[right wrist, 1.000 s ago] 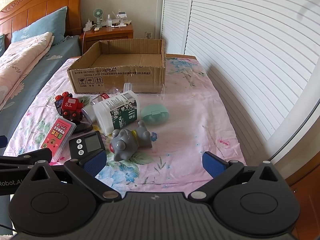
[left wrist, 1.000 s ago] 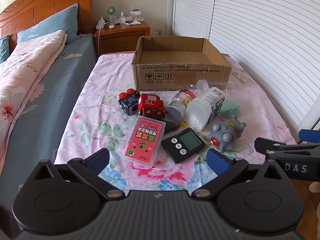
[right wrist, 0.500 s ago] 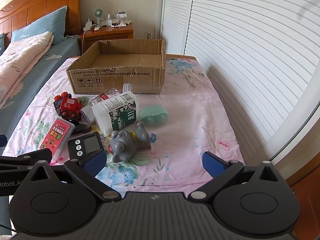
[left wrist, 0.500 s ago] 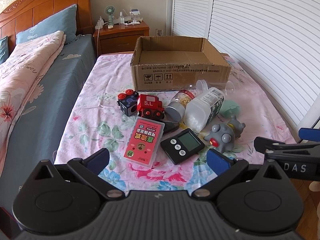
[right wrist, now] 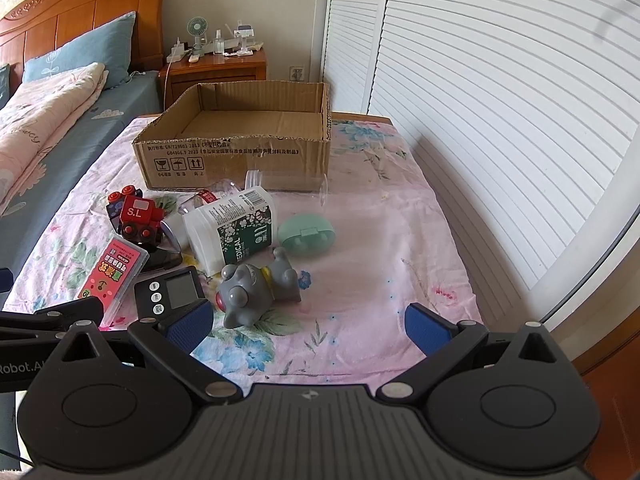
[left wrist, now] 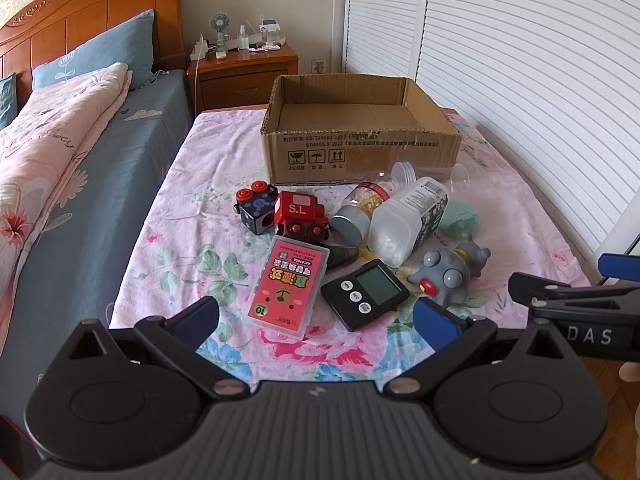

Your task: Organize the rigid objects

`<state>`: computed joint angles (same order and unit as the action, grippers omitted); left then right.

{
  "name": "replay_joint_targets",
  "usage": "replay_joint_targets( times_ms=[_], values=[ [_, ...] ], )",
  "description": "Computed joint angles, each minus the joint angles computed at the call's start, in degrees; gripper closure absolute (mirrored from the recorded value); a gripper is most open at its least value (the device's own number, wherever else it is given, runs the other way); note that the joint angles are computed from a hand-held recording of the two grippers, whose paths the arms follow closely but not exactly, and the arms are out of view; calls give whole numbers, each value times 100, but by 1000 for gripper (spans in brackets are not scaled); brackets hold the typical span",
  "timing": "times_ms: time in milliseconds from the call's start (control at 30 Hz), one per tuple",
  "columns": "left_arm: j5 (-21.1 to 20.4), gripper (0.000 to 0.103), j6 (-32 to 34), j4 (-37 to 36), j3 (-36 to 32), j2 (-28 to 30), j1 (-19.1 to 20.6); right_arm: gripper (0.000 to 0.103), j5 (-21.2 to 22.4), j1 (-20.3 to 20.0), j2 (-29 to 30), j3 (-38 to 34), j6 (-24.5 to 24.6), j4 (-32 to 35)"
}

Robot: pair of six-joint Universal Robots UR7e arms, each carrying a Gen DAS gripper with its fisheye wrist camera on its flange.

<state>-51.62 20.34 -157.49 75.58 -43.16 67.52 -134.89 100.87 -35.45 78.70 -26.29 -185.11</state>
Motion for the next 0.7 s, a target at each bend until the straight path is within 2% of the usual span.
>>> replay_joint_targets(
  times_ms=[700],
  values=[
    [-7,1,156,-16,-74,48,-9,0,-27,15,72,-105,-180,-52]
  ],
)
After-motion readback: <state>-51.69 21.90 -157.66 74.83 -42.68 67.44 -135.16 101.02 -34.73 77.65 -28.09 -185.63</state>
